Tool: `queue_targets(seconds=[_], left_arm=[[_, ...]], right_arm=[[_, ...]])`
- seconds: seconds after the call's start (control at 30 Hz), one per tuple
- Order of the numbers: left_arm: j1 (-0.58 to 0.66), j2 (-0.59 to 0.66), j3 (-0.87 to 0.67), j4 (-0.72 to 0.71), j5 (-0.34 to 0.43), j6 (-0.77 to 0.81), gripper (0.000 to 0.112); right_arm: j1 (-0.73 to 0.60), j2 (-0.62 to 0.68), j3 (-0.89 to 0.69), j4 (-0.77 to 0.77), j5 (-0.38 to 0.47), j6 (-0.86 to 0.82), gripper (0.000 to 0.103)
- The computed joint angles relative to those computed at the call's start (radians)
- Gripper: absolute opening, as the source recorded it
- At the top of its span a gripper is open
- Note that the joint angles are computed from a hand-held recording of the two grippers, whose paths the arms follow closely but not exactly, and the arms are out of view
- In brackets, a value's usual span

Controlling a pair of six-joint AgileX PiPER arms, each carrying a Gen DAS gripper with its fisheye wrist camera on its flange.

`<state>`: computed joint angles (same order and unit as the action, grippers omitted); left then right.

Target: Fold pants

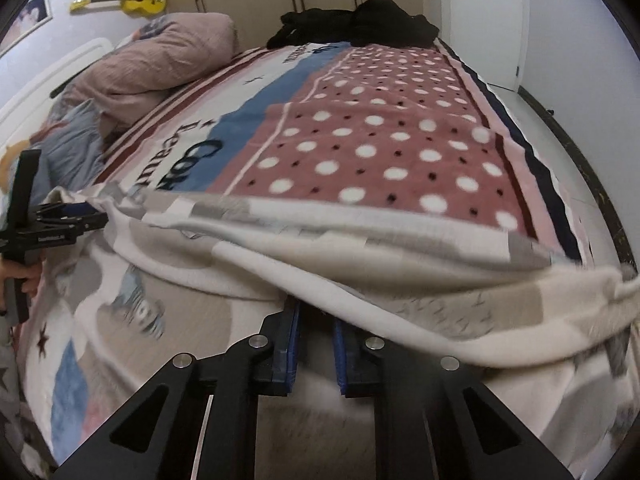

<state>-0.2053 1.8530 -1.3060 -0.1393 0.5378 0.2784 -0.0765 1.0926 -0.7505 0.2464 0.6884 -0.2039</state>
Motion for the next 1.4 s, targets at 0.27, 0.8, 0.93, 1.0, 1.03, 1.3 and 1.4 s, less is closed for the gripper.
queue_targets(seconds=[0.27,0.8,0.93,1.0,1.03,1.3,1.4], left_arm=[[-0.006,0.082,-0.117,0.145,-0.03,-0.199,0.066],[0.327,-0.192,0.1,-0.155,0.138,0.27,0.072],[0.34,-0.144,0.094,-0.198,0.179,0.293,0.062],[0.313,-0.127,0.082,-0.116,0.156,0.208,0.057],[0.307,-0.125,0.074,-0.095,0.156,0.175,0.056],[0.38,-0.289,0.122,-0.292,0.286,0.387,0.066],[0.395,-0.28,0.14,-0.305,0.361,0.401,0.066]], right_arm=[[0.052,0.123,-0.087,-0.258,-0.098,0.248,0.007],[-0.222,-0.184,0.056,0.144,0.066,-0.141,0.02],[-0.229,-0.228,0.094,0.143,0.09,-0.144,0.02],[-0.24,-0.235,0.104,0.16,0.096,-0.159,0.02],[-0.255,-0.24,0.108,0.178,0.104,-0.176,0.02],[-0.288,-0.251,0.123,0.239,0.123,-0.234,0.021],[-0.262,-0.259,0.133,0.235,0.112,-0.215,0.021]])
